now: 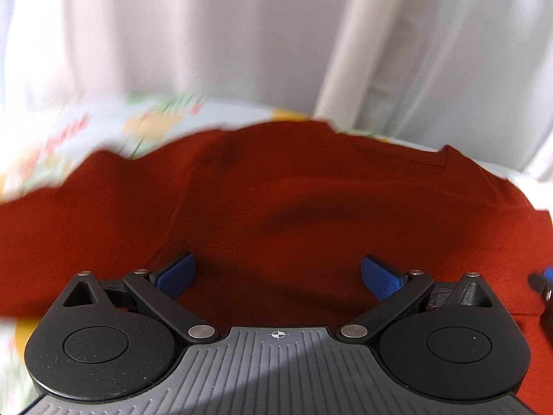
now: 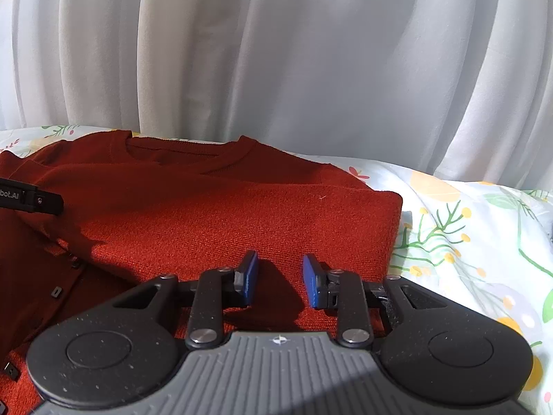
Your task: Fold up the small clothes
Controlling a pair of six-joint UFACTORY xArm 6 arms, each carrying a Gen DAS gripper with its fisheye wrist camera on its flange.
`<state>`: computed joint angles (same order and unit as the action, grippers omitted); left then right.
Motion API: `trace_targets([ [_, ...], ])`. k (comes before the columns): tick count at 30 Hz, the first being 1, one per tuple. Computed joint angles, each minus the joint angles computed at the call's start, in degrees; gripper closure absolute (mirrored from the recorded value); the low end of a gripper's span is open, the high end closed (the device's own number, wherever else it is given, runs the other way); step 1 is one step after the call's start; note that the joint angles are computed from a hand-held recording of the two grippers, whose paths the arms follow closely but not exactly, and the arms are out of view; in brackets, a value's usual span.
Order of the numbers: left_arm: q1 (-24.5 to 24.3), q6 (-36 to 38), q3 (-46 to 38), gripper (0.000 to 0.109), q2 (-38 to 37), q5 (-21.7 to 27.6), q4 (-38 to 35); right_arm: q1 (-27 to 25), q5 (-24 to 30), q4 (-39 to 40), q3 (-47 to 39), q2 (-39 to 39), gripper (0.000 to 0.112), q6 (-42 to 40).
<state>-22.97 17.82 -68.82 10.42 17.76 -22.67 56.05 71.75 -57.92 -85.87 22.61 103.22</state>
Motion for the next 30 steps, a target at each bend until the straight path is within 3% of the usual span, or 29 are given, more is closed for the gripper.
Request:
trace_targets([
  [3,5.05,2.37,0.45,0.006,-3.84,7.62,-10.15,0.12,-1.53,3.22,0.22,-1.55,0.084,-0.44],
  [5,9.91,2.38,1.28,0.006,-6.21,9.65,-16.70,-0.60,-11.60,3.12,6.61,-7.02,0.080,8.18],
  [6,12.43,1.49,2.21,0.006,-7.34,8.57,-19.02,-0.89,-17.59,1.71,10.51,-10.37,0.070,14.18],
  [8,17.35,-4.66,3.81,0.006,-8.66,4.62,-18.40,-1.67,-29.37,-4.08,17.22,-15.79,0.051,26.17],
  [9,19.92,-10.49,4.35,0.006,-8.75,2.34,-15.53,-1.38,-32.74,-8.44,19.00,-17.07,0.049,32.16],
  [11,25.62,-22.48,4.26,0.006,-7.98,1.23,-8.77,0.43,-32.51,-13.05,19.41,-17.46,0.049,36.97],
  [13,30.11,-29.10,3.97,0.008,-6.84,0.35,-8.31,1.64,-31.59,-12.27,18.82,-17.35,0.049,36.33],
  [16,34.68,-29.13,1.70,0.025,-4.22,3.26,-15.02,1.45,-33.74,-13.98,19.07,-17.49,0.049,40.01],
  [21,35.64,-21.40,-1.66,0.034,-0.72,1.93,-26.96,1.15,-33.57,-12.50,17.27,-16.33,0.049,40.50],
  [24,35.82,-20.38,-2.49,0.056,0.64,1.23,-31.38,0.19,-35.28,-13.08,17.28,-16.16,0.049,42.65],
  [27,37.20,-23.58,-4.30,0.095,2.55,2.85,-28.16,0.00,-35.76,-13.45,17.25,-16.16,0.049,44.12],
  [30,37.85,-22.27,-5.47,0.098,3.80,3.62,-29.81,0.12,-35.32,-13.12,17.00,-16.02,0.049,43.58],
])
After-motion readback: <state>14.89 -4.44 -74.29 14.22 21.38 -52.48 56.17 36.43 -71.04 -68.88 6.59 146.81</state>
